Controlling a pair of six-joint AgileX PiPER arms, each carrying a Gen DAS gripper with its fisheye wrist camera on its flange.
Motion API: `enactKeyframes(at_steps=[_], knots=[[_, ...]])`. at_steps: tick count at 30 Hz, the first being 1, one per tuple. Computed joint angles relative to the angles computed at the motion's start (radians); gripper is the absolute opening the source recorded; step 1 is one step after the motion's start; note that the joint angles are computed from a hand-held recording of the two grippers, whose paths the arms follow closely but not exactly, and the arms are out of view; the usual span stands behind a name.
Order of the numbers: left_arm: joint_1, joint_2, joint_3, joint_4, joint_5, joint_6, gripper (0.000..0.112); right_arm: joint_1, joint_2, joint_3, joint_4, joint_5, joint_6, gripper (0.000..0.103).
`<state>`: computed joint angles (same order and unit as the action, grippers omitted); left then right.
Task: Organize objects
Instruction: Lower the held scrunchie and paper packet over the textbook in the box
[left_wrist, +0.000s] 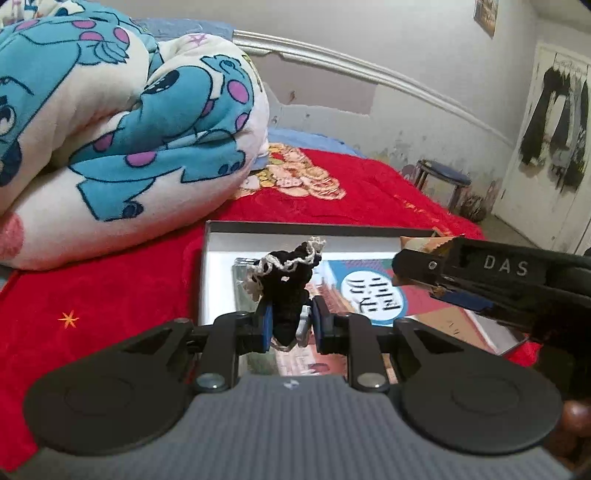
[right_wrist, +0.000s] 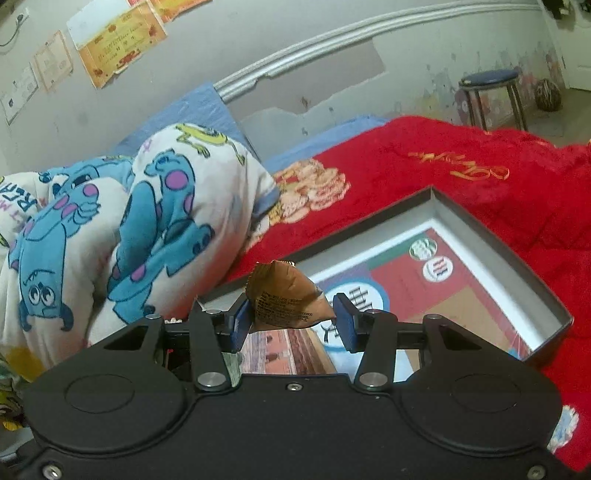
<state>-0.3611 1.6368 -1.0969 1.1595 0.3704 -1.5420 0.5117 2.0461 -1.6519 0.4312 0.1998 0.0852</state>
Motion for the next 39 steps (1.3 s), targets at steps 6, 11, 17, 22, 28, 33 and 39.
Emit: enactKeyframes(at_steps=[6, 11, 17, 22, 28, 33, 39], knots=[[0.032, 0.014, -0.024, -0.238, -0.014, 0.224, 0.025, -0.049, 0.018, -0.039, 0.274, 0.151, -0.291, 0.046], [0.009, 0.042, -0.066, -0.314, 0.077, 0.341, 0.026, -0.048, 0.057, -0.107, 0.149, 0.256, -0.186, 0.046], [0.033, 0.061, -0.106, -0.495, 0.138, 0.512, 0.027, -0.05, 0.091, -0.156, 0.175, 0.337, -0.194, 0.046], [0.039, 0.067, -0.115, -0.589, 0.157, 0.62, 0.027, -0.036, 0.111, -0.196, 0.171, 0.376, -0.185, 0.046], [0.02, 0.048, -0.088, -0.566, 0.162, 0.604, 0.027, -0.02, 0.109, -0.206, 0.139, 0.387, -0.158, 0.046], [0.027, 0.025, -0.061, -0.62, 0.135, 0.645, 0.028, -0.021, 0.115, -0.213, 0.154, 0.394, -0.176, 0.046], [0.03, 0.02, -0.053, -0.614, 0.128, 0.627, 0.029, -0.029, 0.098, -0.176, 0.225, 0.378, -0.258, 0.046]])
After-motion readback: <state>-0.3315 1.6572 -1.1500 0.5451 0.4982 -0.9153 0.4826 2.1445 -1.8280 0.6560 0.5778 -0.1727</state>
